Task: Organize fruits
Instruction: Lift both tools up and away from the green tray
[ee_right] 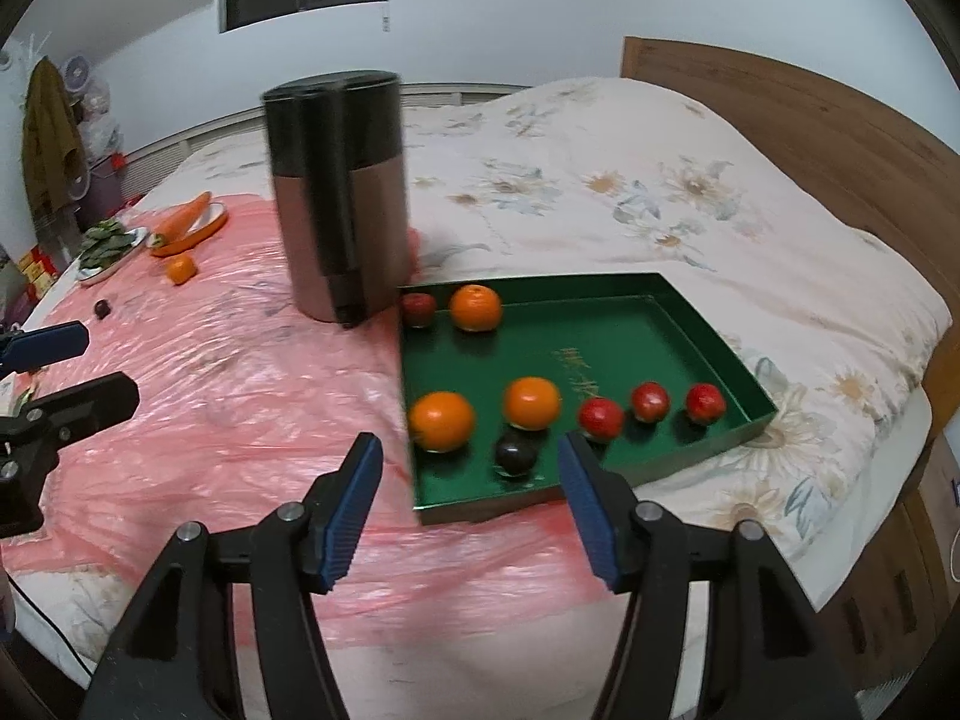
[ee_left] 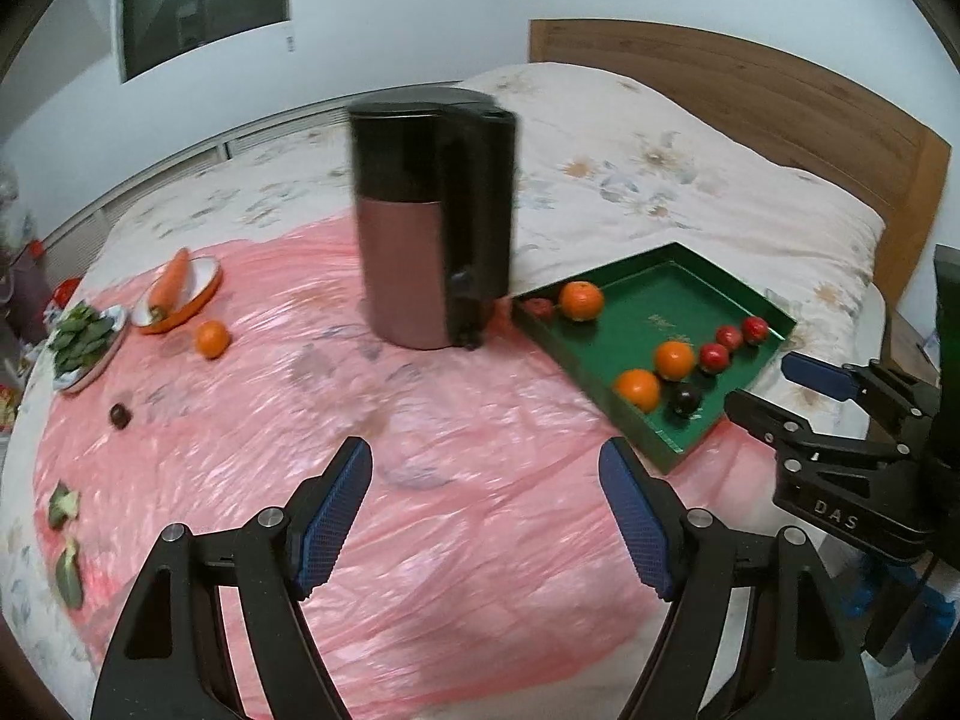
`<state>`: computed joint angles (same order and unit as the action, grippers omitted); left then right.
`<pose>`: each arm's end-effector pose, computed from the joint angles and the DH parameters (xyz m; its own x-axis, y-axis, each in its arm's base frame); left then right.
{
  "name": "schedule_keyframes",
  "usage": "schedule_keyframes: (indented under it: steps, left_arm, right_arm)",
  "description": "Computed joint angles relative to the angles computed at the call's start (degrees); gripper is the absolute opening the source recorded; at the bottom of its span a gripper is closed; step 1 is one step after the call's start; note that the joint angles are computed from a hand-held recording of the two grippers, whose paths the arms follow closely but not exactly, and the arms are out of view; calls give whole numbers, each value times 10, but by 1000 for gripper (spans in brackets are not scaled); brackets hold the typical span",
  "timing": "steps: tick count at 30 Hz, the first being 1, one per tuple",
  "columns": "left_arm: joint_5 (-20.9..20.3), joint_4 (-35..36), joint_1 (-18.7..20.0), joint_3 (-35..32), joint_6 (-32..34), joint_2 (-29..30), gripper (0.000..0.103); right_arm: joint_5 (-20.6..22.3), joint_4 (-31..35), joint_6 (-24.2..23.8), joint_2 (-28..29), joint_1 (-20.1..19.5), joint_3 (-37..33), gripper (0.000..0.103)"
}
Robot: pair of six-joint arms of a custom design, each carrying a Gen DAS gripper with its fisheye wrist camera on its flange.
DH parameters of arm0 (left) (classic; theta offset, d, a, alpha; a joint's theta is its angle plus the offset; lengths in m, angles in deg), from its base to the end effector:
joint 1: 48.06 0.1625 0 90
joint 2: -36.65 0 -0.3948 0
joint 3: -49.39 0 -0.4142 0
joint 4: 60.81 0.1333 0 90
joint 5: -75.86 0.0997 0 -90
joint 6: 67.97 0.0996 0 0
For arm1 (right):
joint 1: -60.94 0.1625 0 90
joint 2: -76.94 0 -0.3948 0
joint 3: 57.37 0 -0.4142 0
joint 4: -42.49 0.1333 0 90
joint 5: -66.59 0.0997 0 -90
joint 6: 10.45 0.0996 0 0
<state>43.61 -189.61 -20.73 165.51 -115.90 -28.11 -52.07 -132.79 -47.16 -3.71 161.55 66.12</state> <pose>-0.3556 -0.4287 0.1225 -0.6984 0.0416 -0.7145 0.5204 0.7148 -0.4671 0.1762 -0.4761 0.2732 -0.6580 -0.3081 0.6871 -0.6601 0.6751 -0.3294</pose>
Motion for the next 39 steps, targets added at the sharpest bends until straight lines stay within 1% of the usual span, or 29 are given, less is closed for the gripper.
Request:
schedule_keyframes:
  steps: [6,11,17,23,27,39]
  left_arm:
    - [20,67,-7,37,-74,-55,73]
    - [34,120,-9,58,-128,-88,73]
    - [36,176,-11,87,-187,-132,73]
    - [41,222,-11,105,-228,-166,74]
    - [44,243,-8,114,-243,-189,74]
    - [57,292,28,128,-274,-246,74]
  right_arm:
    - [1,2,7,15,26,9,95]
    - [1,0,9,28,45,16,95]
    - [1,4,17,46,65,17,95]
    - [9,12,17,66,83,15,96]
    - [14,15,20,83,92,8,96]
    - [33,31,21,164,112,-42,96]
